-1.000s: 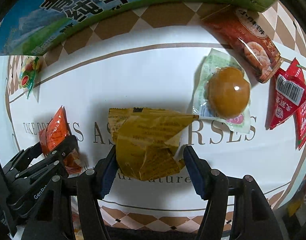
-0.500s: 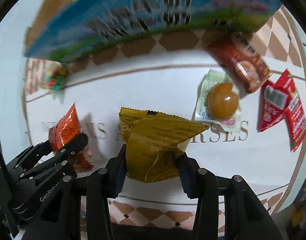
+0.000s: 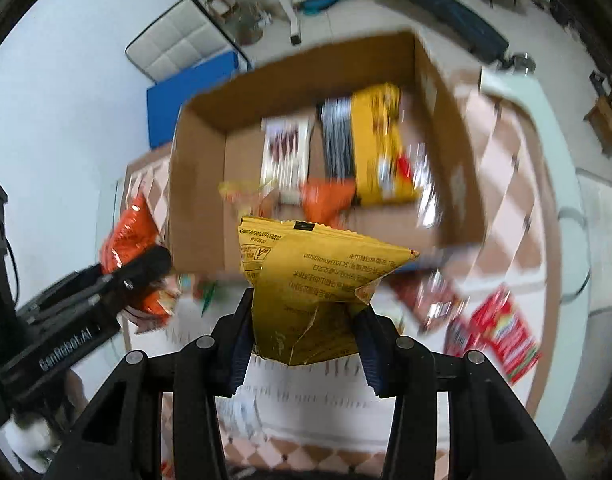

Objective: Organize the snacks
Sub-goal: 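Carry the yellow packet and orange bag with both tools over the box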

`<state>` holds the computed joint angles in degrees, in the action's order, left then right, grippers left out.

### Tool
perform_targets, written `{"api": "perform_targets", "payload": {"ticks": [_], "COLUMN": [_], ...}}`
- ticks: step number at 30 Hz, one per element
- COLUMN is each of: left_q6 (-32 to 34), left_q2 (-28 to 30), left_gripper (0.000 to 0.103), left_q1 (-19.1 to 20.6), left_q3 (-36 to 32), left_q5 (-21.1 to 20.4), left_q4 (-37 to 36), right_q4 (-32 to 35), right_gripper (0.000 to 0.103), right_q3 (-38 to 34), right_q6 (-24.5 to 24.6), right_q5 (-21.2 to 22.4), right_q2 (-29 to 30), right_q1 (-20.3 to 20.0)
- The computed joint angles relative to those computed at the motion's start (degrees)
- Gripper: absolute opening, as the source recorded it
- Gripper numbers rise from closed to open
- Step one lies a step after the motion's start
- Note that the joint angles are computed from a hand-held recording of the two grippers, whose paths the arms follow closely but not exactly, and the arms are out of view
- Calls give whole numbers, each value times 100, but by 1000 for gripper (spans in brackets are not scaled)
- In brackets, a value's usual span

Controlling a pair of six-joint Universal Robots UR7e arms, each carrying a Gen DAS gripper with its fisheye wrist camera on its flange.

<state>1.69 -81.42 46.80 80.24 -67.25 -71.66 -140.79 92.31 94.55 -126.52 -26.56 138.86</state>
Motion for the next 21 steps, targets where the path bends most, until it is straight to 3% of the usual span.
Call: {"api": "perform_targets", "payload": {"ticks": [4,8,21], "left_q6": [29,-122,-849], "left_q2": [623,1268,2071], "left_gripper": [51,51,52], "left_q1": [65,233,494], "left_q3": [-187,-330,-527], "left_q5": [304,570,804], "left_q4": [-139,-23,516], "right_q4": [211,205,-605], "right_gripper": [48,48,51], "right_q3": [232,451,1059], "right_q6": [-289,-563,-1081], "right_q5": [-55,178,1229], "right_q2": [-360,-492,-296], "right_q1": [-400,-812,-1673]}}
